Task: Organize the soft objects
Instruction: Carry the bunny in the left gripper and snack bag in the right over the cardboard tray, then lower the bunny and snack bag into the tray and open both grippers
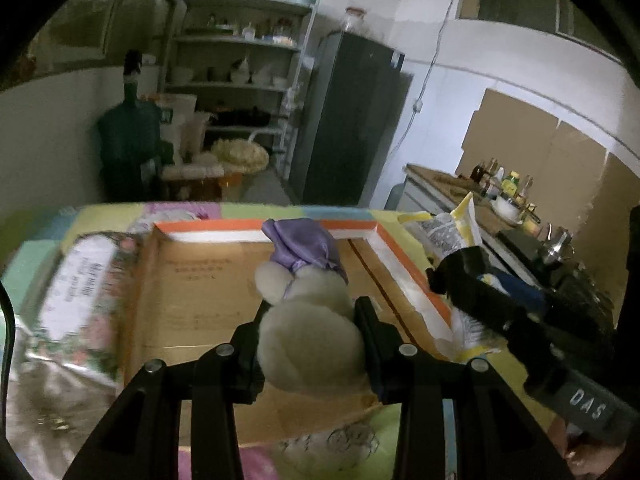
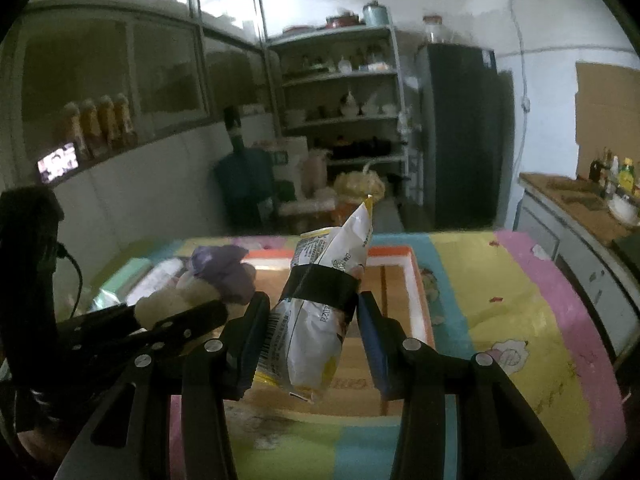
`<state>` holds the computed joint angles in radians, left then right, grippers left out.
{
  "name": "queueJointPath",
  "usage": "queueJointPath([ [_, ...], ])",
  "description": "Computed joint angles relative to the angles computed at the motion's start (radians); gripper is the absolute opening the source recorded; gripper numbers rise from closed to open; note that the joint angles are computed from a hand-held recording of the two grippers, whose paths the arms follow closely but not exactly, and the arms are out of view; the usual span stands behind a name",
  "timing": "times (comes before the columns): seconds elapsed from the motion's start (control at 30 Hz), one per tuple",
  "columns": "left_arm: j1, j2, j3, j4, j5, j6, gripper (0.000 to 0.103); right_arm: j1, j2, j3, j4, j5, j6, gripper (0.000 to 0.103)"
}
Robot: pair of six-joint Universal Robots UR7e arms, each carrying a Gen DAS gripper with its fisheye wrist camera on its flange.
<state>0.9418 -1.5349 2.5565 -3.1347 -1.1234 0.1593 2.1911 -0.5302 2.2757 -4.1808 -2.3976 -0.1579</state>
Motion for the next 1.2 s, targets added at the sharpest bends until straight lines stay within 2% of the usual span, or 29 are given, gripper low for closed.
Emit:
queueJointPath([
  [0.27,0.039,0.169,-0.051,-0.010,0.024,-0.039,0.040,-0.157,-0.024,0.036,0.069,0.129,0.029,0.046],
  [0.53,0.059,0.220,-0.066,-0.013,0.039,-0.033,0.040,-0.239,-0.012,0.035,0.098,0.187,0.025,0.046],
  [0.77,0.074,0.254,-0.066,-0.055,0.026,-0.004,0.041,-0.268,-0.001,0.034,0.114,0.193,0.030,0.046],
  [1.0,0.072,0.224,-0.077,0.030,0.007,-0.012,0.045,-0.267,0.003,0.037,0.098,0.209,0.015,0.050],
  [1.1,0.070,0.198,-0.072,0.052,-0.014,-0.018,0.058,-0.260,0.010,0.041,0.066,0.208,0.006,0.060],
  [1.2,0.054,0.169,-0.039,-0.019,-0.020,0.006,0.066,-0.247,0.012,0.050,0.021,0.211,-0.003,0.063],
])
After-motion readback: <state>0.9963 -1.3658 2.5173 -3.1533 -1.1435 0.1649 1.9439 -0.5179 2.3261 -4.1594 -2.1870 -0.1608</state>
